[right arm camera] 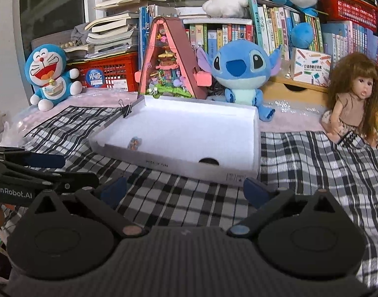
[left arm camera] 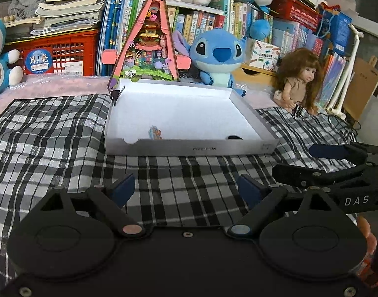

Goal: Organize rigid objects
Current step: 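Withdraw both tools from the box back toward the remaining objects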

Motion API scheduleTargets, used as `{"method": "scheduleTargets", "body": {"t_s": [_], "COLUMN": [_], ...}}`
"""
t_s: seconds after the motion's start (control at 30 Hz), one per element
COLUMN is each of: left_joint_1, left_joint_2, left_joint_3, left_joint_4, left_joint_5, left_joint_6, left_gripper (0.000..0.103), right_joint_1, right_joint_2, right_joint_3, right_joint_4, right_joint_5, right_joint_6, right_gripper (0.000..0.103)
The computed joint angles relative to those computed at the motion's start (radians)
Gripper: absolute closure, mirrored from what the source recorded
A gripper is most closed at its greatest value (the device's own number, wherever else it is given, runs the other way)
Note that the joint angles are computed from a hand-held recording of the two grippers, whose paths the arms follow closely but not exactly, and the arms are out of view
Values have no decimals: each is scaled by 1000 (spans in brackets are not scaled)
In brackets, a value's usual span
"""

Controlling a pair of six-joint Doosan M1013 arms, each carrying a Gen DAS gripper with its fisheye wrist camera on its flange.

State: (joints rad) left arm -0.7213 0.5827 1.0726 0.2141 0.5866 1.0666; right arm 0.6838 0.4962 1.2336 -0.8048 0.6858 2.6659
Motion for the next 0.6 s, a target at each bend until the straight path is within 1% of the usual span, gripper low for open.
{"method": "scheduleTargets", "body": {"t_s": [0.2, 0.43, 0.6], "left_joint_1": [-11, -24, -31], "left_joint_2": [-30, -55, -71], "left_joint_3": [64, 118, 153], "left_joint_4": [44, 125, 183], "left_joint_5": [-45, -70, -91], "left_joint_6": [-36, -98, -144], "left_gripper": [11, 10, 10], "right_joint_1": [12, 24, 36], "right_joint_2": [-14, -27, -36], "right_joint_3": [39, 75, 97], "right_joint_4": [-14, -39, -86], "right_joint_5": [0, 8, 20], "right_joint_6": [43, 99, 150], "right_gripper": [0, 0, 0]}}
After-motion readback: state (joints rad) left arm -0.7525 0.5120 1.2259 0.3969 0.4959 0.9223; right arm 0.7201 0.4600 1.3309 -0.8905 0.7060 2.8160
